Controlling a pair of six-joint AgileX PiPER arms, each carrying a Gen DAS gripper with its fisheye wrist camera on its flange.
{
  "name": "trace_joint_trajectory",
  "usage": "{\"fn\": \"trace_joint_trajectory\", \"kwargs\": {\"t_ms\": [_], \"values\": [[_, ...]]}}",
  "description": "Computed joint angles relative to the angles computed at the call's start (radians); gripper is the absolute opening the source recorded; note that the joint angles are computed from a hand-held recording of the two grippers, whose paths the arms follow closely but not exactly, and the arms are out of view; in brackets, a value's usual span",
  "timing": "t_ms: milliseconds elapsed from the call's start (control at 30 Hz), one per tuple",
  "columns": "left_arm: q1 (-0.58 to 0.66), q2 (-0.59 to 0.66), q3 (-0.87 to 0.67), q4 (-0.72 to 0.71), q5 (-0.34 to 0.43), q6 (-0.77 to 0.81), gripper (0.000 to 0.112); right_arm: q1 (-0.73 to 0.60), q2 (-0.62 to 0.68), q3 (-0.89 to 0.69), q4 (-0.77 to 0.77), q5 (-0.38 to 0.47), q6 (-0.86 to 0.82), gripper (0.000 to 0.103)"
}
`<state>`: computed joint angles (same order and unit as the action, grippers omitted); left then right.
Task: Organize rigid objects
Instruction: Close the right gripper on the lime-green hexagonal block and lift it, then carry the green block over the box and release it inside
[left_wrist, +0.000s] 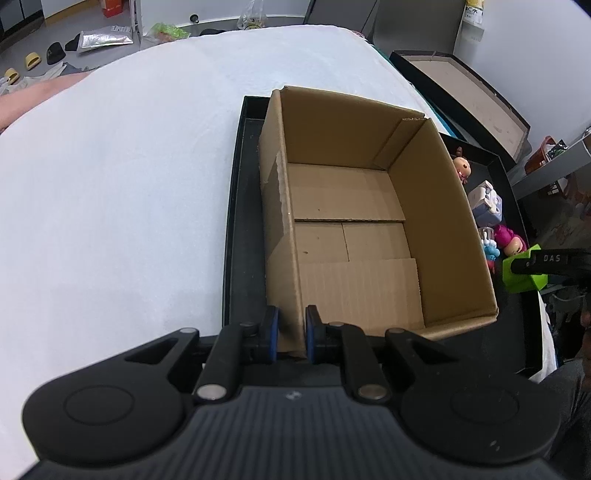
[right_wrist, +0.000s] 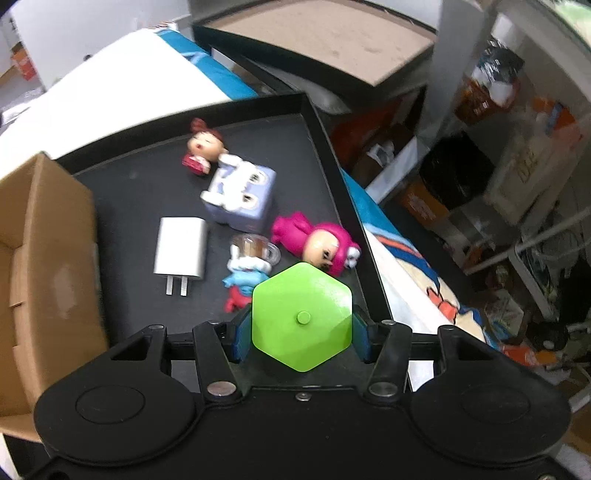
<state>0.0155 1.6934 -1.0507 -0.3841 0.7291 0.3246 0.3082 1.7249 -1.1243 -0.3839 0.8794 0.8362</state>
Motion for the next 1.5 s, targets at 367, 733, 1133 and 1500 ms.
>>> {"fn": "trace_joint_trajectory", "kwargs": {"t_ms": [367, 733, 1133, 1500], "values": [[0.018, -0.007, 0.006, -0.032, -0.001, 0.015, 0.014, 0.062, -0.047, -0.118, -0.010, 0.065, -0.089, 0.051], [0.028, -0.014, 0.016, -0.053, -0.012, 0.030, 0.014, 0.122, -0.050, -0.255, -0.011, 0.125, -0.159, 0.051], [0.045, -0.016, 0.020, -0.084, -0.006, 0.058, 0.014, 0.212, 0.023, -0.381, -0.044, 0.161, -0.199, 0.051], [0.067, -0.004, 0.012, -0.114, 0.010, 0.089, 0.014, 0.281, 0.120, -0.527, -0.011, 0.164, -0.259, 0.051]]}}
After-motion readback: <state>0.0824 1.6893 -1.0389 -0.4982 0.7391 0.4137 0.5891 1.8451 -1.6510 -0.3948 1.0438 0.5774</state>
